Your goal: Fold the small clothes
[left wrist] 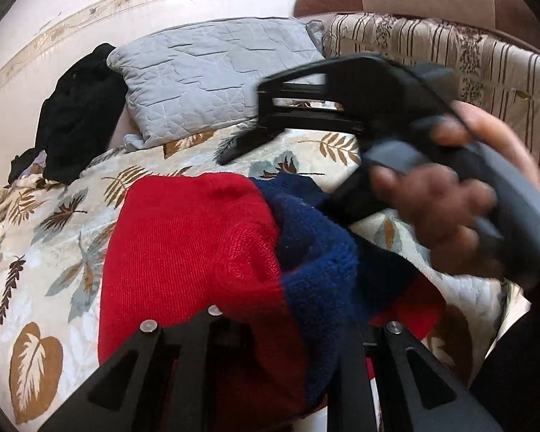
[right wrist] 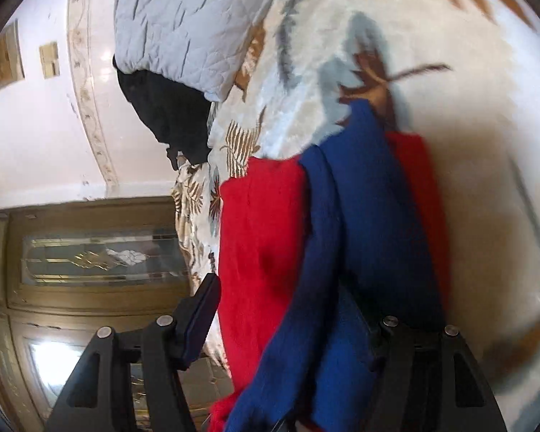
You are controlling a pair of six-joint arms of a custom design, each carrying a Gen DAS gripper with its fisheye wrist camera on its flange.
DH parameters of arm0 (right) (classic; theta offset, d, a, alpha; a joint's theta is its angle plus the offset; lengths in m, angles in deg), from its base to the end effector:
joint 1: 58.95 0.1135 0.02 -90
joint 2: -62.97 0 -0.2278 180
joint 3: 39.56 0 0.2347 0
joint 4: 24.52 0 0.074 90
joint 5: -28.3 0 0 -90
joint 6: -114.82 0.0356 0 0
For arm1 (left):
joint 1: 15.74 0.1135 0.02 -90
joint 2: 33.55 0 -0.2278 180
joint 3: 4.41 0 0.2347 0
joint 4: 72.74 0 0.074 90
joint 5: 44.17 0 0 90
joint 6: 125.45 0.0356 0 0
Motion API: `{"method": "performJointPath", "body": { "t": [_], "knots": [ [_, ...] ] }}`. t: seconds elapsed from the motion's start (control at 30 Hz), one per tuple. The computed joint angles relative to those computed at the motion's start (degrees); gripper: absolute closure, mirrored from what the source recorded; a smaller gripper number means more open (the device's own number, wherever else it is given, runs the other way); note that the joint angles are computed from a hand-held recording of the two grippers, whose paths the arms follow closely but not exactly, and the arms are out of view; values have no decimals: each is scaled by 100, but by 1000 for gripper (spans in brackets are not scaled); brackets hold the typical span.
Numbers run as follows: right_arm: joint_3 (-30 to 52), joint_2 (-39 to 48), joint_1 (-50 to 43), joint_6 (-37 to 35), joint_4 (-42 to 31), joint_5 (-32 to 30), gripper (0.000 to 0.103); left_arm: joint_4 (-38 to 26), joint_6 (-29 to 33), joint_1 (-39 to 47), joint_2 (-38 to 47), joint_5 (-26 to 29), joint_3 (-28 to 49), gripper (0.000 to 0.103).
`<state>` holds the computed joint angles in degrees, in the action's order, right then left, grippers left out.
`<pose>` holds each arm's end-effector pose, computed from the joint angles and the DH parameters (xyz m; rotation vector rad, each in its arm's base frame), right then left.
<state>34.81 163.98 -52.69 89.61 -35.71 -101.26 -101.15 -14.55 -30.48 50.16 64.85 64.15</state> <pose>0.3488 0.0611 0.1697 0.8095 2.3141 1.3935 0.2868 -0.0874 0.2044 0.8600 2.1360 -0.3312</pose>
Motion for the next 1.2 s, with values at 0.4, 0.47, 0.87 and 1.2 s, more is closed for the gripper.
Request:
{"method": "performJointPath", "body": {
  "t": [0.4, 0.47, 0.87, 1.2],
  "knots": [
    [2705, 1200, 300, -2128, -2113, 1212, 84, -253, -305, 56, 87, 748, 546, 85],
    [2482, 816, 186, -2315, -2056, 1355, 84, -205, -492, -187, 89, 775, 625, 85],
    [1783, 1123, -778, -2362, -1838, 542, 77, -446, 378, -1381, 171, -260, 513, 51],
    [397, -1298, -812, -2749, -2227, 1372, 72, -1431, 746, 385, -369, 713, 1094, 41]
  ]
}}
